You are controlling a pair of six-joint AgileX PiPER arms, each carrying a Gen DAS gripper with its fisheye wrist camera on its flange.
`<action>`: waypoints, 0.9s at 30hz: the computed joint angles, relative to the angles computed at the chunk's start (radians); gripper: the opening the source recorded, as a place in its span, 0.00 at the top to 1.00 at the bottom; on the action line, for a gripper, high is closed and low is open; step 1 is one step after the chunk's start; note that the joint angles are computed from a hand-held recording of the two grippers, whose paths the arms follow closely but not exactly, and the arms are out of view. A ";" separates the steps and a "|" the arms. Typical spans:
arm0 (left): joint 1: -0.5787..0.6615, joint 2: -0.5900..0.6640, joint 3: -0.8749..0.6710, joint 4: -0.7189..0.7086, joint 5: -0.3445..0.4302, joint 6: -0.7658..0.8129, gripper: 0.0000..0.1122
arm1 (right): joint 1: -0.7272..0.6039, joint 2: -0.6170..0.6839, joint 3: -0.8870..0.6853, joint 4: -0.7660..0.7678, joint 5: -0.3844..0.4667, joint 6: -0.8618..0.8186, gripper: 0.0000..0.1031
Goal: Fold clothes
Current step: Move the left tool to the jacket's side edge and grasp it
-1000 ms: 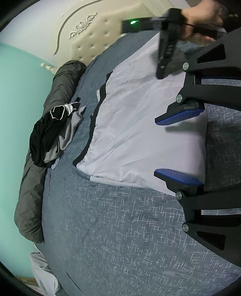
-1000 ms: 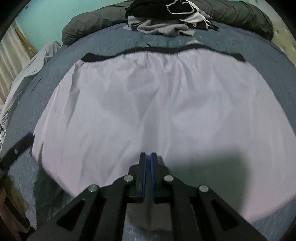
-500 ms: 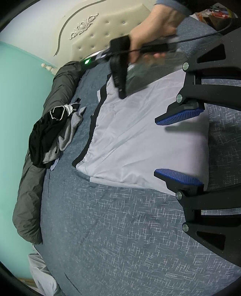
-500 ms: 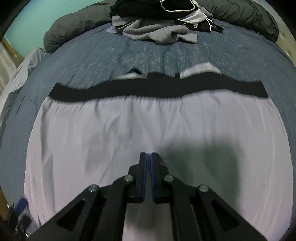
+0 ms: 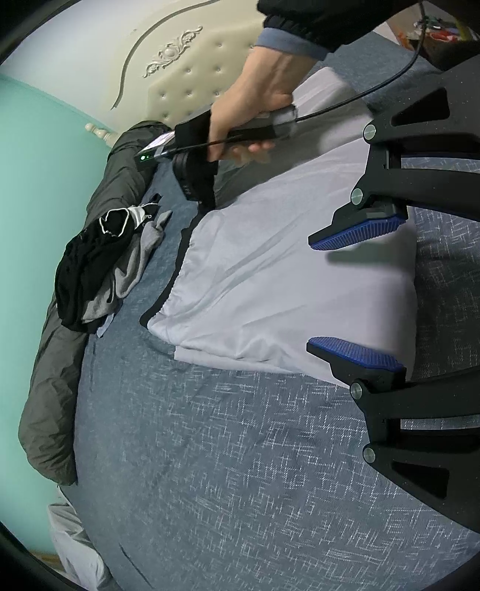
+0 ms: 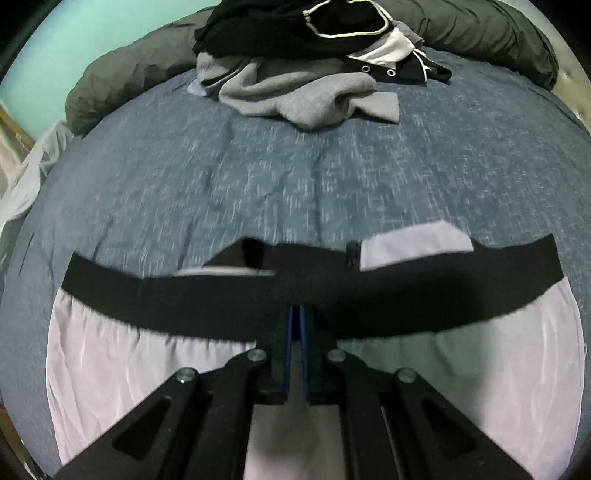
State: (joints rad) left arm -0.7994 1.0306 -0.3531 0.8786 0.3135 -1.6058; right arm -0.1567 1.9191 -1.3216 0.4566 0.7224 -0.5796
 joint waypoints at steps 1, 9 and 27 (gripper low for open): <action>-0.001 0.002 0.000 0.000 0.000 -0.001 0.53 | 0.003 0.012 -0.015 -0.005 0.007 0.005 0.96; 0.022 -0.015 0.000 -0.049 -0.015 0.047 0.53 | -0.034 -0.099 0.100 0.042 0.036 -0.106 0.96; -0.229 -0.273 0.029 -0.113 0.336 -0.086 0.44 | -0.719 -0.619 0.756 0.016 0.344 -0.791 0.96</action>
State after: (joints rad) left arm -1.0282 0.7577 -0.3238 0.7652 0.6497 -1.6918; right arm -0.8757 1.3006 -0.5652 0.4724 1.0661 -1.3710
